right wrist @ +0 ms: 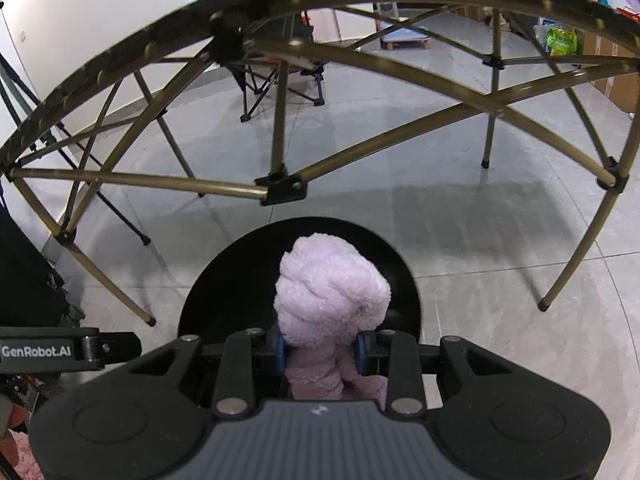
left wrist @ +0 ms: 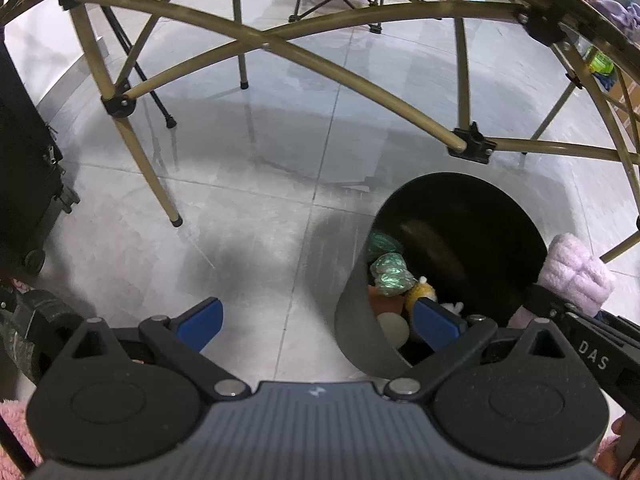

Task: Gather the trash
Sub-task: 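Move the right tool over the bin and open it to drop the fleece bag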

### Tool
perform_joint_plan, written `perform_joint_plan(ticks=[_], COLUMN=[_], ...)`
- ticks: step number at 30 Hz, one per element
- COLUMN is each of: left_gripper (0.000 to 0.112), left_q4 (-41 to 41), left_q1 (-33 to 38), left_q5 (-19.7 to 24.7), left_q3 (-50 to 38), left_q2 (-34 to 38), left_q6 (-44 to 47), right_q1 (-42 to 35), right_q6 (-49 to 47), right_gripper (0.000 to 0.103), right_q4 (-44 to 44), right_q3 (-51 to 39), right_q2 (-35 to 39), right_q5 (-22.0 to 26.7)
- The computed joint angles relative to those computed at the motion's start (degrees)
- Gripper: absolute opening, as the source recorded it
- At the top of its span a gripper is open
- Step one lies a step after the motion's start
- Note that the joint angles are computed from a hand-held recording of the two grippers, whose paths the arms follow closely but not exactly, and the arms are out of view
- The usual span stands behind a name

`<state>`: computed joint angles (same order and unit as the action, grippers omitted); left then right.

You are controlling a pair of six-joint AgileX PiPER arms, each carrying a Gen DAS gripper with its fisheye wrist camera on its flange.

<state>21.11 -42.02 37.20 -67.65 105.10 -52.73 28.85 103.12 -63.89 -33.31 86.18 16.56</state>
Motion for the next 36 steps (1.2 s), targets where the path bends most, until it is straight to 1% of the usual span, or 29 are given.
perform_joint_plan(ticks=[13,18,23,25,28,30,33,36], left_gripper=[0.103,0.103,0.103,0.103,0.103,0.103,0.103,0.103], left_q4=[-0.6,-0.4,-0.8,-0.9,-0.9,-1.2,-1.0,-1.1], left_q1=[3.8,4.5,5.4,5.4,5.5,5.6,5.5,5.5], left_q5=[-2.2,-2.8,-3.0,-3.0,-3.0,-3.1,-3.2,-3.2], left_q3=[4.6,5.8,6.3,6.3,6.3,6.5,6.6,6.5], left_q2=[-2.2,-2.7,-2.8,-2.8,-2.8,-2.9,-2.9,-2.9], left_q6=[0.8,0.5,0.8,0.8,0.9,1.1,0.9,0.9], right_q1=[1.0,1.7,2.2,2.3,3.0,3.4,3.7,3.2], right_q6=[-7.0,-8.9,-14.1,-14.9,-13.3,-12.4,-10.8,-10.8], right_gripper=[0.030,0.030,0.033,0.042,0.060,0.082,0.095,0.097], right_q4=[9.1,11.2,15.8,16.5,15.0,14.1,13.0,13.5], right_q3=[-6.1,-8.2,-10.1,-10.7,-11.4,-11.8,-11.9,-11.5], right_q2=[8.2,10.6,12.7,13.2,13.5,13.6,13.5,13.3], right_q5=[-1.8,-1.6,-1.4,-1.3,0.3,1.7,3.1,3.1])
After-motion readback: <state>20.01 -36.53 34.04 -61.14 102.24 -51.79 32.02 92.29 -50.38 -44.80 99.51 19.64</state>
